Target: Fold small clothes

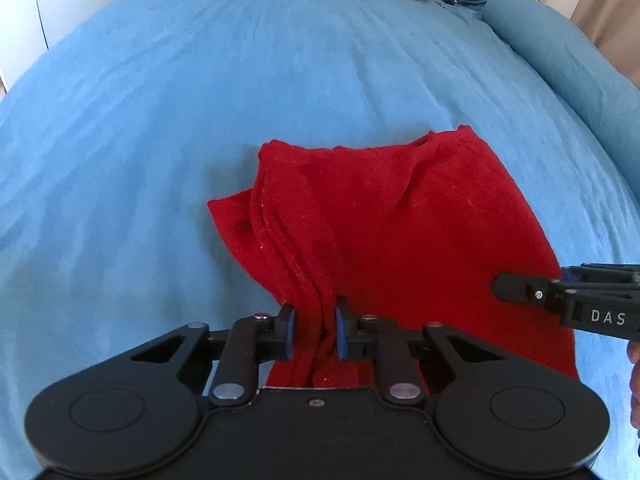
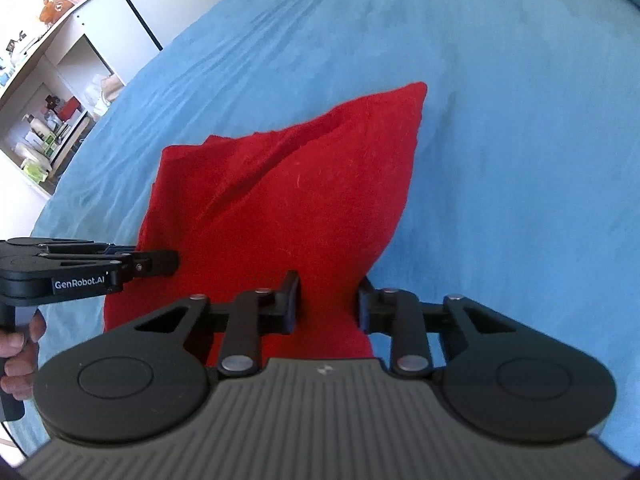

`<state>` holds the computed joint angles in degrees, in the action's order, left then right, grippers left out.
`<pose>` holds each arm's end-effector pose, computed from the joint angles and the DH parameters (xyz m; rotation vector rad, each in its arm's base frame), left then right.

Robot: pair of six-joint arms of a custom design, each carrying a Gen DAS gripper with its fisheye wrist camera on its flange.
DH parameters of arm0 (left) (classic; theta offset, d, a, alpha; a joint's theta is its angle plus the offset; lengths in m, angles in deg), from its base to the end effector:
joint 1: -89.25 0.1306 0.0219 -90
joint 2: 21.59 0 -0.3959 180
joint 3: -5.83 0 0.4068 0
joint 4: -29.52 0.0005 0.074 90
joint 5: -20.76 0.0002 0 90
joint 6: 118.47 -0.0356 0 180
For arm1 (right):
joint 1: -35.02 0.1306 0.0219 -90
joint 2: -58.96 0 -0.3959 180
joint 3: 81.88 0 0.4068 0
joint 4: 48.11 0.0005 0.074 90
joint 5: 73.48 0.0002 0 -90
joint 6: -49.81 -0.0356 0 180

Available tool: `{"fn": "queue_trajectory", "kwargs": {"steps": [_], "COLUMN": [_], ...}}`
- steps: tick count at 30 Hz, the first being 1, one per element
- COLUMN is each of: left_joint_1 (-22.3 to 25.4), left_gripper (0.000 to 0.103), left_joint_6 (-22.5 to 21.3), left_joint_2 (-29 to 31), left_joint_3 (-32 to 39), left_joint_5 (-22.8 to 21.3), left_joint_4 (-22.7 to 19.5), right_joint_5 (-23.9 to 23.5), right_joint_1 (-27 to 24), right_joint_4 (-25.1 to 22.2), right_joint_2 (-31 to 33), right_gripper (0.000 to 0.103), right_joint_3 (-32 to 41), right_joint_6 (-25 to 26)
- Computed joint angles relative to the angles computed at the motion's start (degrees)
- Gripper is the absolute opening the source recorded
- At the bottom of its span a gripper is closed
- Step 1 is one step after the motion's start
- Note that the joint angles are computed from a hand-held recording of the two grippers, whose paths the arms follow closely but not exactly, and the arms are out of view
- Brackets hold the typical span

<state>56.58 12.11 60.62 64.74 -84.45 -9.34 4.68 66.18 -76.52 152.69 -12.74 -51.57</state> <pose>0.3350 -0.2043 0.2660 -0.2647 2.5833 -0.1056 0.4097 0.2557 0.2693 -0.5265 2.5036 0.5574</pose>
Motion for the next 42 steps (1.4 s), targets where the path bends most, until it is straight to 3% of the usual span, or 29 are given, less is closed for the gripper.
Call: {"fn": "queue_trajectory", "kwargs": {"steps": [6, 11, 15, 19, 23, 26, 31, 37, 38, 39, 41, 42], "left_joint_1": [-2.25, -7.37, -14.18, -21.75, -27.40, -29.76, -32.37, -34.18, -34.78, -35.31, -36.38, -36.86], "left_gripper": [0.017, 0.017, 0.017, 0.017, 0.017, 0.017, 0.019, 0.032, 0.039, 0.054, 0.067, 0.068], "left_joint_6": [3.09, 8.92, 16.90, 24.75, 28.97, 30.40, 31.36, 31.35, 31.74, 32.39, 34.77, 35.92], "left_joint_2": [-1.93, -4.05, -5.51, -3.85, 0.84, 5.51, 9.68, 11.46, 11.83, 11.73, 12.18, 12.18], "left_joint_3": [0.44, 1.96, 3.84, 6.80, 8.58, 8.62, 9.00, 7.80, 8.50, 8.82, 9.89, 10.00], "left_joint_5": [-2.22, -5.91, -8.60, -10.04, -9.82, -9.14, -14.71, -19.80, -20.78, -21.72, -24.78, -26.18], "left_joint_4": [-1.15, -4.68, -8.83, -12.71, -11.63, -9.06, -10.10, -8.90, -9.73, -11.09, -15.65, -17.32], "right_joint_5": [-0.23, -1.50, -2.88, -4.17, -4.80, -5.46, -10.83, -16.70, -17.45, -17.35, -15.37, -14.62], "right_joint_1": [-0.12, -1.68, -3.92, -7.25, -12.17, -16.18, -22.03, -25.63, -26.42, -27.05, -27.20, -27.59], "right_joint_4": [0.68, -1.61, -6.12, -13.76, -19.19, -18.32, -10.91, -5.77, -6.08, -6.41, -4.62, -3.54], "right_joint_2": [-4.13, -10.25, -18.19, -27.25, -33.78, -36.00, -36.84, -36.65, -37.15, -38.08, -41.53, -43.34], "right_gripper": [0.037, 0.037, 0.037, 0.037, 0.037, 0.037, 0.040, 0.050, 0.058, 0.072, 0.091, 0.097], "right_joint_3": [-1.63, -3.79, -6.95, -10.64, -15.73, -21.18, -28.22, -31.27, -31.33, -31.40, -32.57, -33.34], "right_joint_6": [-0.08, 1.25, 3.56, 5.95, 8.44, 10.32, 12.02, 14.48, 14.45, 14.19, 12.41, 11.79]}}
